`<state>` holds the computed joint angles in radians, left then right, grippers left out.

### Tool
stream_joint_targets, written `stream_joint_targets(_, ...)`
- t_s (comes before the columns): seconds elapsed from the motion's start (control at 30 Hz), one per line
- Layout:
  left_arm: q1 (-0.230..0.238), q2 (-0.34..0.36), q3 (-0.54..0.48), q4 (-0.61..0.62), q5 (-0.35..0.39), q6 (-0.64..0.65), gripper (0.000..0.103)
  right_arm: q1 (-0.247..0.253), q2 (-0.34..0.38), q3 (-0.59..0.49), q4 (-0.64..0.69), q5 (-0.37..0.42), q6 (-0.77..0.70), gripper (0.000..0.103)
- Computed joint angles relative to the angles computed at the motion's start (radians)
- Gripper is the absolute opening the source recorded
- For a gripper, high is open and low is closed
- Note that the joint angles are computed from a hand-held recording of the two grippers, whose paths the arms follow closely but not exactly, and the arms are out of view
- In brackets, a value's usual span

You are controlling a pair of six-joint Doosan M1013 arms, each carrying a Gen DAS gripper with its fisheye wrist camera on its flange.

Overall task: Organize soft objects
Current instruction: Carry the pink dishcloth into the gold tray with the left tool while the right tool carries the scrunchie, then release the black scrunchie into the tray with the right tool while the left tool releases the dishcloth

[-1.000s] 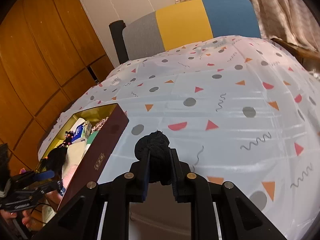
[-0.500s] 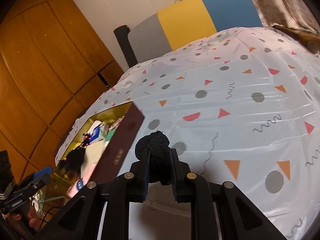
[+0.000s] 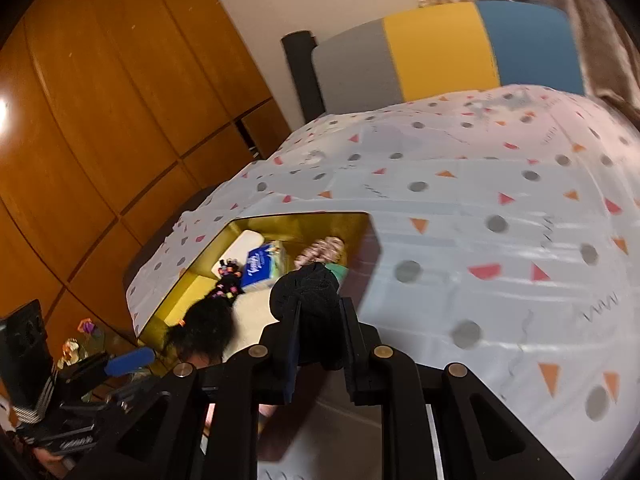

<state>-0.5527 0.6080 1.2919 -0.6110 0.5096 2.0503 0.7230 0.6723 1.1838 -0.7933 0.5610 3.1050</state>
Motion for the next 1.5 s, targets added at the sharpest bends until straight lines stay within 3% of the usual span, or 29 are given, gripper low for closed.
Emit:
stream_joint_targets(0.1, 0.007, 0.002, -0.004, -0.050, 0.018, 0.043, 0.059, -0.007, 0.042, -0.079, 0.088, 0.021, -0.110, 0.019)
stream_joint_targets(0.43, 0.015, 0.008, -0.019, 0.054, 0.019, -0.064, 0.060, -0.049, 0.200, -0.387, 0.349, 0.185, -0.453, 0.019)
stream_joint_targets(0.83, 0.027, 0.031, -0.049, 0.170, 0.037, -0.222, 0.060, -0.089, 0.451, -0.855, 0.491, 0.502, -0.634, 0.019)
stream_joint_targets(1.0, 0.025, 0.036, -0.055, 0.186, 0.052, -0.238, 0.060, -0.100, 0.561, -1.061, 0.550, 0.645, -0.677, 0.028)
stream_joint_targets(1.03, 0.025, 0.035, -0.053, 0.190, 0.050, -0.239, 0.060, -0.101, 0.559, -1.055, 0.557, 0.638, -0.681, 0.031)
stream_joint_targets(1.1, 0.022, 0.033, -0.050, 0.200, 0.042, -0.239, 0.060, -0.096, 0.519, -0.973, 0.531, 0.584, -0.664, 0.048)
stream_joint_targets(1.17, 0.019, 0.028, -0.045, 0.211, 0.030, -0.243, 0.060, -0.089, 0.464, -0.866, 0.492, 0.516, -0.628, 0.054)
stream_joint_targets(1.33, 0.006, 0.016, -0.030, 0.270, -0.005, -0.259, 0.060, -0.068, 0.349, -0.640, 0.420, 0.375, -0.512, 0.062)
stream_joint_targets(1.5, -0.003, 0.010, -0.025, 0.338, -0.020, -0.307, 0.060, -0.035, 0.291, -0.533, 0.343, 0.353, -0.464, 0.066)
